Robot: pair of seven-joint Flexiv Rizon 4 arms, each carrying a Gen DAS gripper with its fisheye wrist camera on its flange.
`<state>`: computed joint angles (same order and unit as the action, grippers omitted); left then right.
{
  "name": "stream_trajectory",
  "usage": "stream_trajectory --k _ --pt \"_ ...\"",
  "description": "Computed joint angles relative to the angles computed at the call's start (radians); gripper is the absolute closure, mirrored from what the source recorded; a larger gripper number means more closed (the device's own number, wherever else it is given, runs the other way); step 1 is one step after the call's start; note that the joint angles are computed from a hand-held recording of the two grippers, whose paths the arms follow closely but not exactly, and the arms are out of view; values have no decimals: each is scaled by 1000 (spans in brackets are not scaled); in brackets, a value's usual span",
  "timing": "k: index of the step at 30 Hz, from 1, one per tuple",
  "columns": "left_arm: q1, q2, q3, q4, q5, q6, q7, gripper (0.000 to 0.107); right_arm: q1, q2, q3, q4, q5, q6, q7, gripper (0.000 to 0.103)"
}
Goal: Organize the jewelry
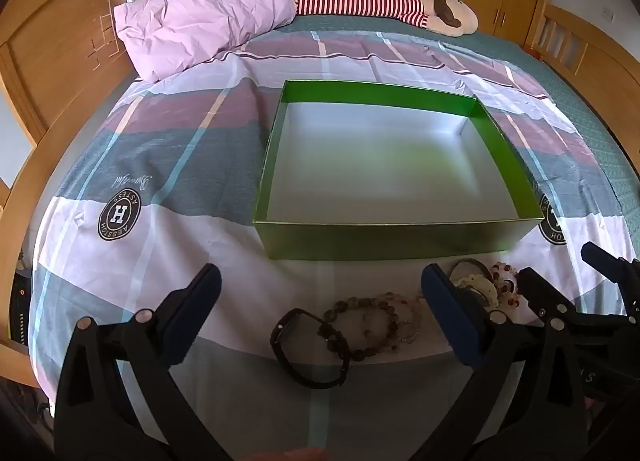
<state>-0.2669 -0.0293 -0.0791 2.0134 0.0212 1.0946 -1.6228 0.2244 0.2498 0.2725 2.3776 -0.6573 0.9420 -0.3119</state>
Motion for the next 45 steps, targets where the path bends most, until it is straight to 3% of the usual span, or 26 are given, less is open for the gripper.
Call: stream_trajectory --k 10,45 --pt "1 0 0 -5 21 -6 -12 6 -5 -6 9 7 -40 1 41 1" --pt "3 4 0 -8 29 -17 -14 6 9 -2 2 -2 11 -7 0 1"
